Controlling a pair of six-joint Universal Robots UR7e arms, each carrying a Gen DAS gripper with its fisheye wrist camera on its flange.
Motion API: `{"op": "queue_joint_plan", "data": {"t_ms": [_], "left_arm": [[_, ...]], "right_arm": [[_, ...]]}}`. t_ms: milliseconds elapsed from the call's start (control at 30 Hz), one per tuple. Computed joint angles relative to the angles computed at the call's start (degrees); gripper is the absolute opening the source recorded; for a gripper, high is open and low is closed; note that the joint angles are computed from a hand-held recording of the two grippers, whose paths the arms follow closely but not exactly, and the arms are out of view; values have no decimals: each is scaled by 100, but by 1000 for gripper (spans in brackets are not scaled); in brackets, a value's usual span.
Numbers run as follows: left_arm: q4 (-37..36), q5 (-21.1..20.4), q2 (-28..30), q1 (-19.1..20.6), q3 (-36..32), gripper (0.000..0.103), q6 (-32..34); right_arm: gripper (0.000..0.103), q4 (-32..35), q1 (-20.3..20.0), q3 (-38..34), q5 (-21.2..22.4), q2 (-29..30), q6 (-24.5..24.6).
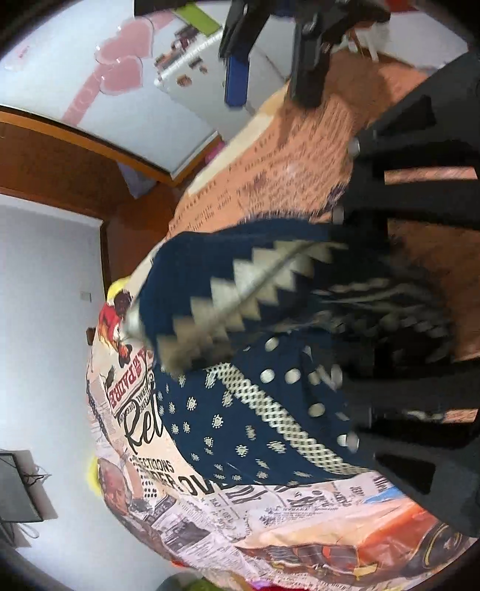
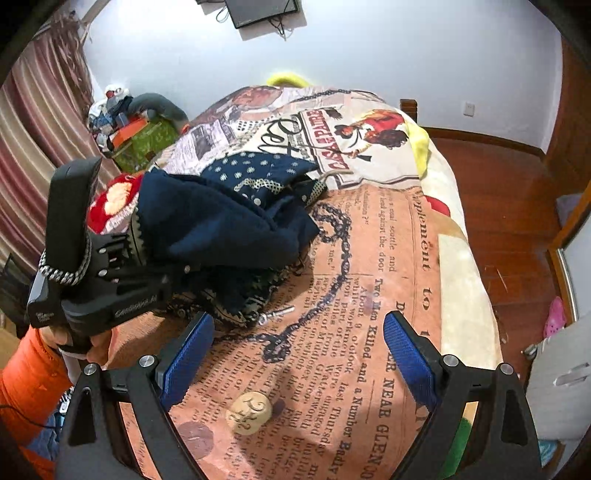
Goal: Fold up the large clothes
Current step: 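Fold the lifted edge over the bundle with the left tool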
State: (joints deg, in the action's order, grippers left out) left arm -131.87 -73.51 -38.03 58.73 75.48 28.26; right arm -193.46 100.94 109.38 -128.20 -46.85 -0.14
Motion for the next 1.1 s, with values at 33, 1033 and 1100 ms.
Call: {"op": "queue_joint_plan", "data": {"t_ms": [33, 1033, 1100], "left_arm": [[66, -134, -94, 25, 10, 53, -12], [671, 100, 8, 766, -654, 68, -399], [730, 50, -26, 791, -586, 70, -376]], "right_arm": [[93, -20, 8, -45, 31, 18, -19], [80, 2251, -324, -1625, 888, 560, 844], [80, 2193, -387, -1468, 802, 545, 844]]}}
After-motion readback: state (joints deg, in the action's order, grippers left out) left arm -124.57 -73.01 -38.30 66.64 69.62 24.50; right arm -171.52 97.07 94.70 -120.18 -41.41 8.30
